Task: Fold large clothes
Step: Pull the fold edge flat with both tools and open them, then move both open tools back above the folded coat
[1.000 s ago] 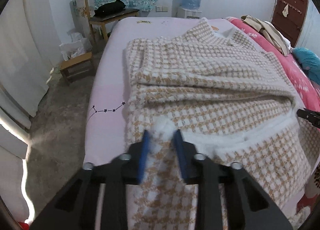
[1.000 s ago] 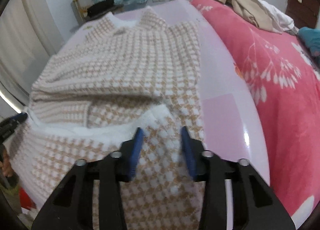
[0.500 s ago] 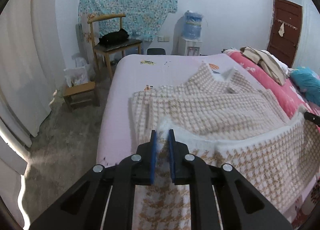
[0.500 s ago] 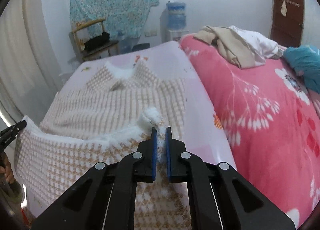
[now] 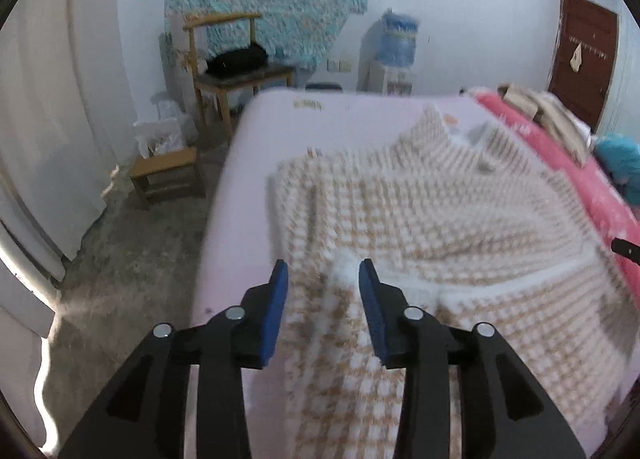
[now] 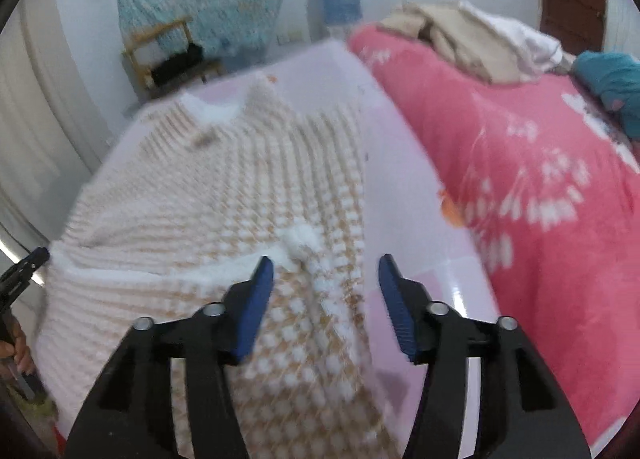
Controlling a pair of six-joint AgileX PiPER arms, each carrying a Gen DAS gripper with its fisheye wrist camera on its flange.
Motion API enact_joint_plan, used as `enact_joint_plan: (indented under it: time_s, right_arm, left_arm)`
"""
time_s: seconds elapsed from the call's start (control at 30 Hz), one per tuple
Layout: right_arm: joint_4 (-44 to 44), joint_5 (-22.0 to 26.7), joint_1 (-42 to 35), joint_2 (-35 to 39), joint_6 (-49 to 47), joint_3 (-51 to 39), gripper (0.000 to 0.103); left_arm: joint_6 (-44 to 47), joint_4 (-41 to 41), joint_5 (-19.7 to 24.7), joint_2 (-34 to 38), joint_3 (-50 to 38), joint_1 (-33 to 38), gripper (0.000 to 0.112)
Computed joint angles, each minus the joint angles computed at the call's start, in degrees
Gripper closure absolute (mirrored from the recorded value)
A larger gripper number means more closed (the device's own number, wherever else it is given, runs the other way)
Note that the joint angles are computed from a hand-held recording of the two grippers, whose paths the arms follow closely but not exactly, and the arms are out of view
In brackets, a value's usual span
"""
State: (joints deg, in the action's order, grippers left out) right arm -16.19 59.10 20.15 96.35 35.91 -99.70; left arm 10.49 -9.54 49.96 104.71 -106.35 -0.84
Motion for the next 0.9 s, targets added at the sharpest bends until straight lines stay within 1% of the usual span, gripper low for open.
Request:
enact_joint_plan:
  time_s: [0.07,0.1,0.13,0.17,0.2,0.27,0.3,0.33,0.37,0.4,0.43,0.47,0.5,0.53,0.57,0.6,0.63,0.67,0.7,0.73,0.8,0.83,0.87,0.9]
  right_arm:
    - [-1.0,0.8,2.5,-2.8,0.2,0.6,0.049]
    - [-0.9,0.2,4.6,-5.1,0.4,2.0,0.049]
    - [0.9,-0.7,6.0,-6.6,-0.4,3.2,0.048]
    - [4.5,-2.2,7.9,-8.2,-2.3,4.9,0.048]
    - [5.8,-2.6,9.8,-8.7,-3.1,5.8,0.048]
    - [5.0,-1.6,15.4,-8.1,-3.4,6.5,0.054]
    - [5.5,-1.7,16.8,-7.7,-3.8,7.0,0.062]
    - [6.8,-2.1,17.9,-7.1,-4.4,7.5,0.067]
    - [9.4,-2.8,18.3,-6.0,-5.4,8.2,0.070]
    - [9.7,-2.6,18.6,-4.9,-5.5,8.4,0.075]
    - [8.1,-2.0,19.5,-3.5,-4.7,8.3,0.076]
    - [7.3,-2.2,19.7,-1.8,-4.5,9.1,0.075]
    - [8.5,-4.0,19.0,-1.8,-4.4,10.4,0.075]
    - [9.8,-4.5,18.1,-2.0,-4.9,10.6,0.075]
    - [11.1,-2.7,17.3,-1.5,-5.6,8.9,0.076]
    - [10.2,-0.7,17.7,-1.4,-5.2,6.9,0.076]
    - [8.5,0.6,18.6,-1.8,-5.0,5.8,0.080]
    - [7.4,0.8,19.6,-2.4,-5.5,5.1,0.080]
    - [7.3,-0.1,20.0,-3.1,-6.5,5.6,0.080]
    - [7.2,-0.2,20.5,-3.3,-6.9,5.6,0.080]
    - [5.6,1.1,21.6,-1.8,-5.8,6.0,0.080]
    - [5.1,0.3,21.7,-0.9,-5.0,7.7,0.080]
    - [3.5,-1.9,22.1,-1.8,-3.2,9.8,0.080]
    - [4.2,-1.8,21.7,-1.9,-3.8,9.8,0.080]
  left_arm:
    - [2.4,-3.5,-0.8,-4.5,3.1,1.2,0.073]
    - [6.0,-8.1,0.1,-7.1,5.0,2.3,0.073]
    - [10.6,-13.8,2.2,-9.4,6.8,3.3,0.073]
    - [13.9,-17.6,4.1,-10.9,8.2,3.8,0.073]
    - [18.5,-22.1,7.4,-13.3,11.0,3.6,0.073]
    - [22.2,-25.1,10.7,-15.5,14.5,1.9,0.073]
    - [23.6,-25.4,11.7,-17.0,17.8,-0.3,0.073]
    - [23.5,-24.5,11.4,-17.7,19.9,-2.0,0.073]
    - [22.5,-22.5,10.7,-18.0,21.5,-3.9,0.072]
    - [20.2,-18.1,8.6,-18.1,23.5,-6.8,0.072]
    - [17.5,-13.7,5.3,-17.9,25.9,-9.1,0.070]
    - [15.8,-11.6,4.2,-16.8,26.7,-10.0,0.070]
    - [15.4,-11.7,3.5,-16.5,27.2,-10.0,0.070]
    - [16.3,-13.3,2.9,-16.5,27.4,-9.2,0.070]
    - [15.1,-12.7,4.5,-15.9,25.7,-9.3,0.070]
    - [13.7,-11.4,4.9,-16.2,24.9,-9.6,0.070]
    - [13.5,-11.3,4.9,-17.1,24.6,-9.5,0.070]
    - [15.6,-13.5,5.4,-18.2,24.8,-8.4,0.070]
    - [17.2,-15.4,5.9,-19.0,25.1,-7.5,0.070]
    - [17.2,-15.4,6.0,-19.7,25.5,-7.2,0.070]
    - [13.3,-10.3,4.3,-19.4,27.3,-8.6,0.071]
    - [13.4,-9.8,3.6,-18.4,28.8,-8.1,0.070]
    - [14.1,-11.6,2.6,-18.8,30.5,-7.2,0.070]
    - [14.9,-13.6,3.4,-19.0,30.3,-5.9,0.070]
